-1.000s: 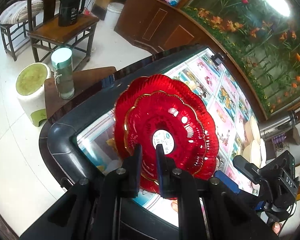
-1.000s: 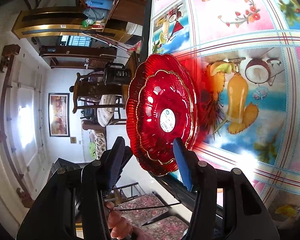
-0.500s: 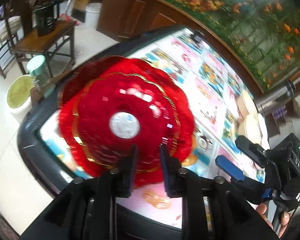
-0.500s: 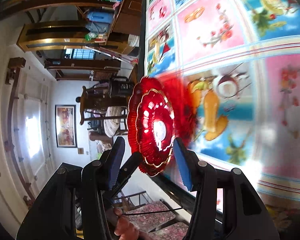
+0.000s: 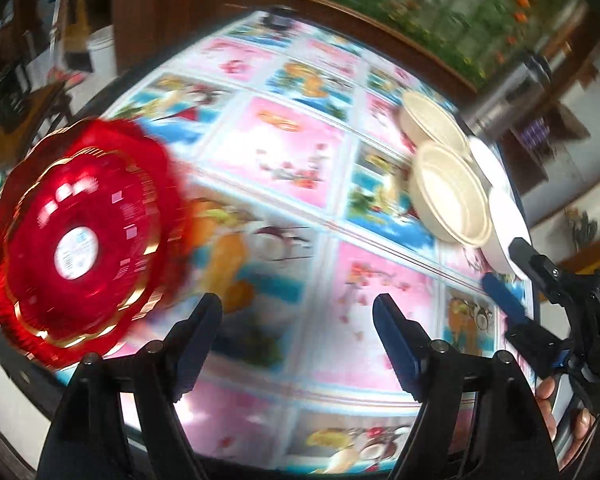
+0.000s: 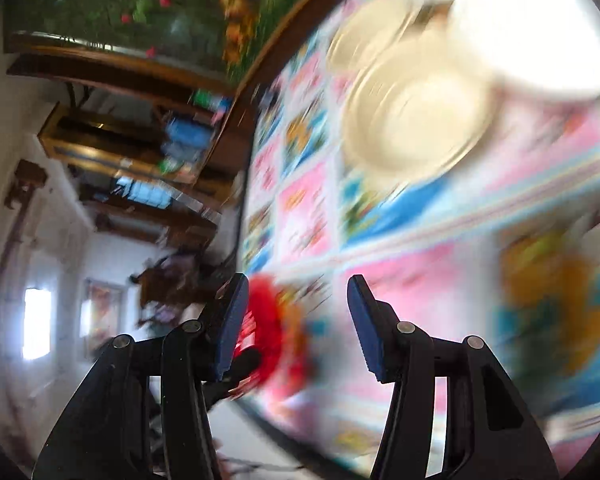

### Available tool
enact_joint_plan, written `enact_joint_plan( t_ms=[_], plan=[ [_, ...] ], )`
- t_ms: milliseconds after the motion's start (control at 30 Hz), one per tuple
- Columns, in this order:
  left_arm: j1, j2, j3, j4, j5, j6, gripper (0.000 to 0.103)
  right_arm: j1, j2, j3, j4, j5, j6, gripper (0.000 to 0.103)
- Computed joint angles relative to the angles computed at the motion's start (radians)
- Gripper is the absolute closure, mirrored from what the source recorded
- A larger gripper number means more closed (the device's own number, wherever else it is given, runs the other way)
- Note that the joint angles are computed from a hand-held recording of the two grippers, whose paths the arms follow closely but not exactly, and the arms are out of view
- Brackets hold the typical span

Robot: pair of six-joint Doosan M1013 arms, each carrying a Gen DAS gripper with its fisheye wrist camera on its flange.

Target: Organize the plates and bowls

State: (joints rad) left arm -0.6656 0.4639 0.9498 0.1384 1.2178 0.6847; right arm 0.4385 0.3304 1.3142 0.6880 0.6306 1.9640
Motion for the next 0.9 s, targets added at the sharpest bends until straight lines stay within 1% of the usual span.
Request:
enact_joint_plan(
  t_ms=[33,67,100,133,200,267,300,333,367,467,533,667,700,733,800,867,900],
  plan=[
    [-0.004,0.017,-0.027,0.000,0.011,0.018,0.025,-0.003,-0.018,0.018,-0.071,-0.025,0.040,0.051],
    [-0.007,0.031,-0.051,0.004,0.022,0.028,0.025,-0.007,-0.029,0.031,-0.108,-0.040,0.062,0.050],
    [-0.009,0.046,-0.076,0.011,0.033,0.034,0.025,-0.015,-0.046,0.054,-0.133,-0.062,0.075,0.044],
    [-0.011,0.062,-0.101,0.017,0.045,0.039,0.025,-0.026,-0.056,0.071,-0.116,-0.079,0.060,0.041],
    [-0.010,0.098,-0.161,0.025,0.068,0.046,0.025,-0.051,-0.077,0.107,-0.067,-0.108,0.029,0.042],
    [-0.008,0.131,-0.218,0.036,0.087,0.042,0.025,-0.065,-0.085,0.118,-0.081,-0.123,0.045,0.041],
    [-0.007,0.150,-0.250,0.047,0.096,0.039,0.025,-0.074,-0.087,0.125,-0.061,-0.129,0.031,0.041],
    [-0.007,0.164,-0.277,0.060,0.109,0.037,0.025,-0.080,-0.086,0.128,-0.033,-0.130,0.016,0.041],
    [-0.007,0.180,-0.306,0.075,0.124,0.032,0.025,-0.092,-0.084,0.136,0.026,-0.132,-0.019,0.041],
    [-0.006,0.219,-0.371,0.099,0.141,0.023,0.025,-0.099,-0.081,0.147,0.102,-0.134,-0.056,0.041],
    [-0.006,0.247,-0.418,0.109,0.167,0.031,0.025,-0.107,-0.070,0.142,0.141,-0.107,-0.074,0.041],
    [-0.002,0.312,-0.521,0.100,0.227,0.049,0.025,-0.091,-0.043,0.107,0.073,-0.110,0.006,0.041],
    [-0.001,0.323,-0.535,0.098,0.232,0.048,0.025,-0.087,-0.034,0.091,0.034,-0.101,0.040,0.041],
    [0.000,0.335,-0.555,0.098,0.240,0.047,0.025,-0.086,-0.027,0.081,0.023,-0.093,0.053,0.041],
    [0.000,0.370,-0.616,0.102,0.268,0.056,0.025,-0.085,-0.010,0.063,0.029,-0.085,0.061,0.041],
    [0.001,0.420,-0.706,0.113,0.314,0.071,0.025,-0.081,-0.003,0.051,-0.017,-0.086,0.106,0.041],
    [0.002,0.432,-0.727,0.114,0.319,0.070,0.025,-0.078,0.001,0.042,-0.064,-0.082,0.144,0.041]
  ],
)
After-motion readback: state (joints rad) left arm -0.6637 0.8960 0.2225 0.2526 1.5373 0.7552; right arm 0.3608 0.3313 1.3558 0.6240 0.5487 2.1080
